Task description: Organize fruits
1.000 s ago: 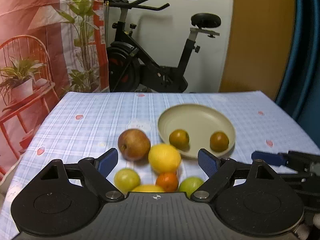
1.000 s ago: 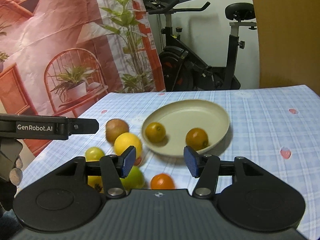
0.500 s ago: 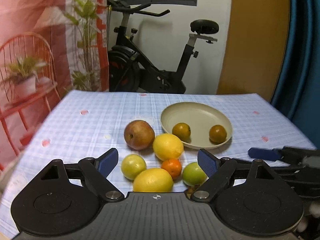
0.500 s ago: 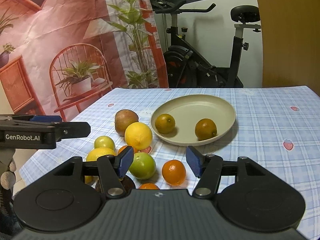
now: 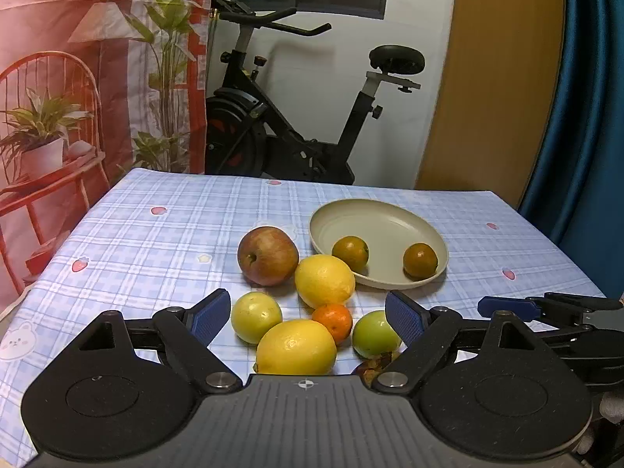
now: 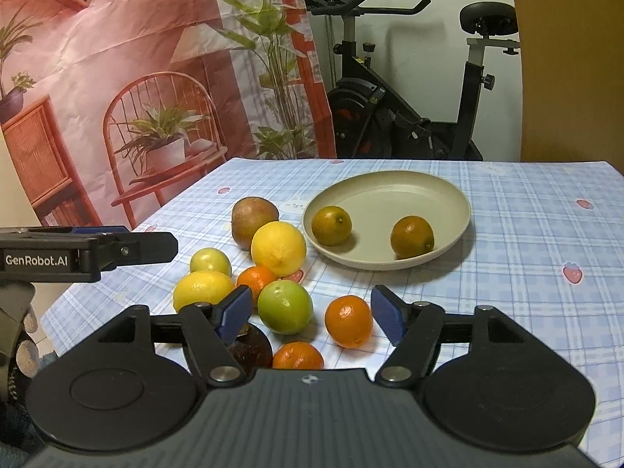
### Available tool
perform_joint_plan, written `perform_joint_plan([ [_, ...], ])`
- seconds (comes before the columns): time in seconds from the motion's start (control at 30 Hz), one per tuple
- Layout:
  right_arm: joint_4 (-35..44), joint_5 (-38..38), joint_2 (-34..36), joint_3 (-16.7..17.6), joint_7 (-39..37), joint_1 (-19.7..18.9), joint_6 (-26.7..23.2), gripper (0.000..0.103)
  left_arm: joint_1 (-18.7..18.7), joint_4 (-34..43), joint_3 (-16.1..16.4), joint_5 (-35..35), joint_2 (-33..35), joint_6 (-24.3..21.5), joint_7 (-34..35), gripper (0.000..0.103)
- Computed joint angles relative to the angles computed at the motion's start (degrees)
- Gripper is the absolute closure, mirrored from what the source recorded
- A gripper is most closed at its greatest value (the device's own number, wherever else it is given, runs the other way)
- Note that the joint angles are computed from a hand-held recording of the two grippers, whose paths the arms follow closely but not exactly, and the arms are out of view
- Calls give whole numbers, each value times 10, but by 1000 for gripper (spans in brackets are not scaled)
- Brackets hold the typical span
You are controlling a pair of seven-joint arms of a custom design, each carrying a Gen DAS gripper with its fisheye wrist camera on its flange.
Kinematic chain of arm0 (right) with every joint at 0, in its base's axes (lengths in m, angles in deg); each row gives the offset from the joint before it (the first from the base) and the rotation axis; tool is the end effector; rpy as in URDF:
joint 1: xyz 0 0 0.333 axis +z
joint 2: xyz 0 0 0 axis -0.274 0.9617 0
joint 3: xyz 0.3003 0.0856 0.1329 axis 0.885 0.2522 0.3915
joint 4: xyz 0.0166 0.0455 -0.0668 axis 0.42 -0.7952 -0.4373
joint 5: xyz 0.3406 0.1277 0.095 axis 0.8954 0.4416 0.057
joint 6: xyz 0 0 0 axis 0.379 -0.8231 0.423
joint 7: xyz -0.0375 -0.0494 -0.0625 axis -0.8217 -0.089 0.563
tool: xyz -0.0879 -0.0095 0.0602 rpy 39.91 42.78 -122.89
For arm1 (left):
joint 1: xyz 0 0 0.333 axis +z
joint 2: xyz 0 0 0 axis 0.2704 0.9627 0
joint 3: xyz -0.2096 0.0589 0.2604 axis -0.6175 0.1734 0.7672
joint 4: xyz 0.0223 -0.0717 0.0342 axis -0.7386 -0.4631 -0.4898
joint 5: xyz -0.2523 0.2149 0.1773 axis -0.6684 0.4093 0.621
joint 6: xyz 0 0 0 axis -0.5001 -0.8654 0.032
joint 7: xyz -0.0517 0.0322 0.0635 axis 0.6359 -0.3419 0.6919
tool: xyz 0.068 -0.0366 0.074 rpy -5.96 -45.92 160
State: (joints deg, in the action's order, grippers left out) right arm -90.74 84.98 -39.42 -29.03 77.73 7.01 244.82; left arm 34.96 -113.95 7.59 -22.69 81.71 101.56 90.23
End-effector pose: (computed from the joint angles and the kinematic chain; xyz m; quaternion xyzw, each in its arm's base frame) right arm 0.6241 0.1827 0.3811 -0.5688 0.6549 -0.2735 0.4157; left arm 0.6976 -0.1845 0.3987 -0.4457 0.7549 -0.4382 0.1987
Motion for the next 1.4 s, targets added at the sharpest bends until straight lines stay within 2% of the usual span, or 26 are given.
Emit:
perform_joint_plan([
  [0.07,1,3,1,-3,-2,3,-3,32,-7,0,9,-2,-4,0,-4,15],
  [0.17,3,8,1,-7,-6,8,-6,32,-1,4,1,-8,-2,-15,-4,15],
  [0.23,2,5,1,-4,-5,4,-5,31,-8,4,11,-19,-8,-19,-9,15],
  [0.33,1,2,1,0,-3,1,-5,31,11,4,-15,-30,1,-26,4,15],
  [0.47,1,3,0,1,2,1,-8,31,-3,10,1,-41,-4,-34,12,17],
  [0.63,1,19,-1,-12,2,12,-7,31,-30,22,35,-69,-14,-48,4,20],
  [0.8,-5,-21,-2,22,17,-24,-8,31,-30,29,37,-98,-12,-62,9,22],
  [0.93,-5,-56,-2,36,21,-36,-13,31,-16,26,14,-112,-6,-73,40,29],
  [1.07,-10,-122,-2,78,32,-76,-20,32,3,22,-17,-125,2,-87,82,33],
  [1.13,-8,-162,0,98,32,-95,-32,32,12,25,-33,-137,9,-108,104,34],
  [1.27,12,-206,14,95,1,-86,-60,33,21,33,-53,-166,22,-149,145,33],
  [1.3,17,-210,17,88,-9,-78,-65,36,22,35,-56,-173,25,-159,154,33],
  [1.4,29,-196,29,54,-30,-43,-72,35,19,44,-58,-195,31,-184,178,32],
])
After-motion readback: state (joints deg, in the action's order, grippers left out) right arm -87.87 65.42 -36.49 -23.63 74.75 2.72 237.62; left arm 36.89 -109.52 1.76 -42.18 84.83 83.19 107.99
